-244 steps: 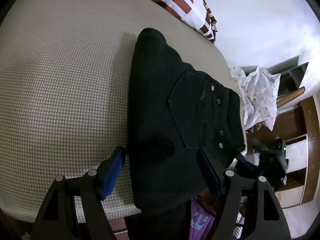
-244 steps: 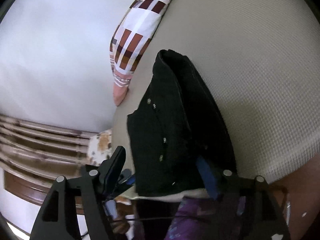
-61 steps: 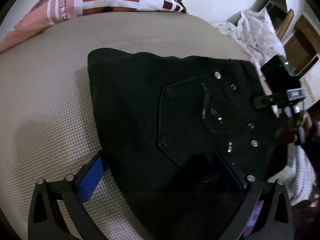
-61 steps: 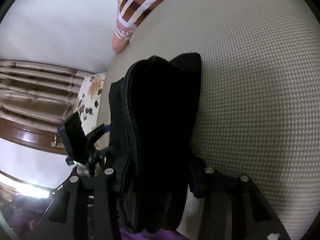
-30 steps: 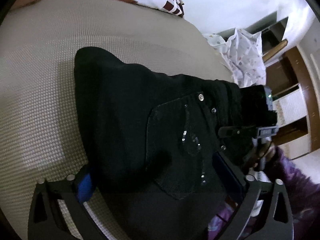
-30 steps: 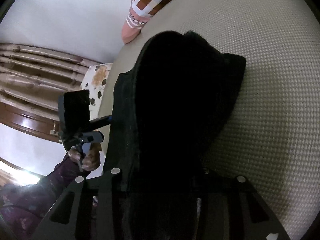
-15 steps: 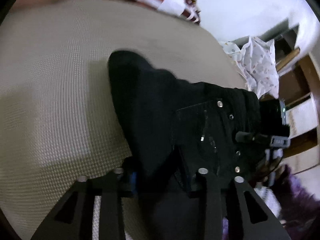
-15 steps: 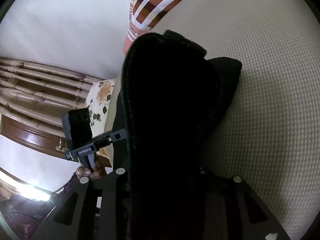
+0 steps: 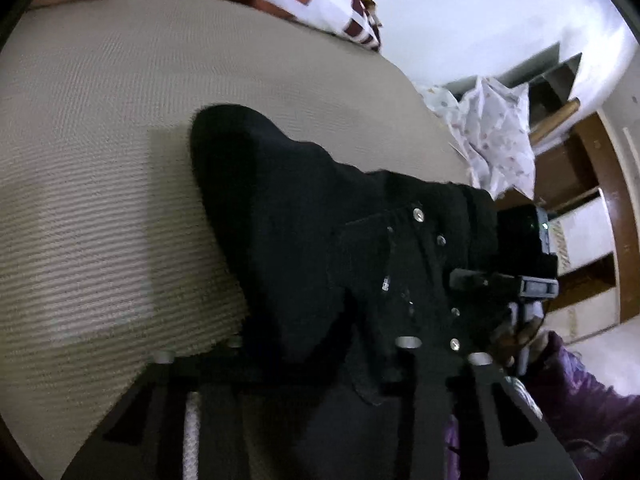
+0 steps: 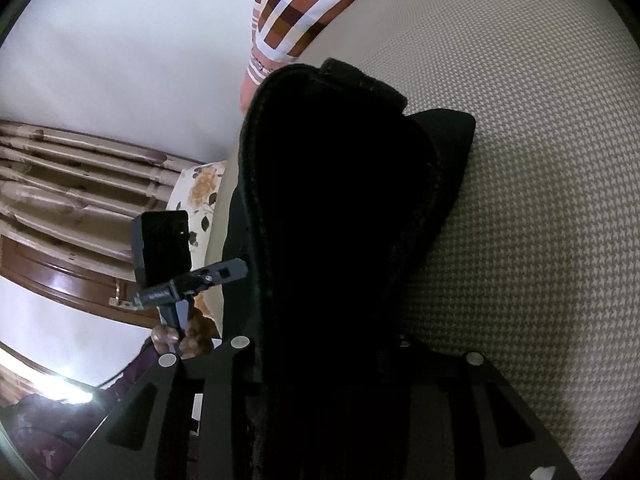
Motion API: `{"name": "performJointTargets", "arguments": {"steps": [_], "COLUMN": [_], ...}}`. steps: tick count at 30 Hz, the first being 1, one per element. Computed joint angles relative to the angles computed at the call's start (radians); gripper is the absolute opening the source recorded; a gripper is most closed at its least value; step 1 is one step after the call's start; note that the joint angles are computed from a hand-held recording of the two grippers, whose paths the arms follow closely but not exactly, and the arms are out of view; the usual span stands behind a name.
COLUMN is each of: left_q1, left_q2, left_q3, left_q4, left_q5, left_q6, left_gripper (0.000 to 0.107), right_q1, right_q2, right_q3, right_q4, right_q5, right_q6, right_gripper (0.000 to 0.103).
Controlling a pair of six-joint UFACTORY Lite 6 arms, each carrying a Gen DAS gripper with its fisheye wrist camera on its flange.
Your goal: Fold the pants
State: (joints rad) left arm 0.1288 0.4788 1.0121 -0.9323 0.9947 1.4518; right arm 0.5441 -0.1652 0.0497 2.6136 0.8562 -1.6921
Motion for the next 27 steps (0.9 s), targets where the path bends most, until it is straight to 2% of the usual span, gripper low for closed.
{"name": "performJointTargets", "arguments": {"steps": [5, 11, 20, 27], "left_q1": [0.016, 0.046, 0.119, 0.163], "left_q2": [-0.117, -0.23, -0.319, -0.382], "left_q3": [-0.11, -0.165, -0.187, -0.207], "left_q4": [-0.052, -0.053, -0.024, -0.019], "left_q5": [-0.039, -0.034, -0.041, -0.056], "left_q6": [0.073, 0.075, 0.088, 0.127], "left_gripper": [0.023, 0.022, 0.022, 0.022], "right_q1": [0.067, 0.169, 0.288, 0.282], "right_q2": [-0.051, -0.108, 0.031, 0.134], "right_q3": [-0.044, -0.059, 0.042, 0.157], "right_q4": [0.096, 0.218, 0.354, 0.334], "right_q5": [0.022, 0.013, 0.083, 0.088], "right_q6": [-0.013, -0.025, -0.07, -0.063], "right_gripper": [0.031, 0.03, 0.03, 0.03]}}
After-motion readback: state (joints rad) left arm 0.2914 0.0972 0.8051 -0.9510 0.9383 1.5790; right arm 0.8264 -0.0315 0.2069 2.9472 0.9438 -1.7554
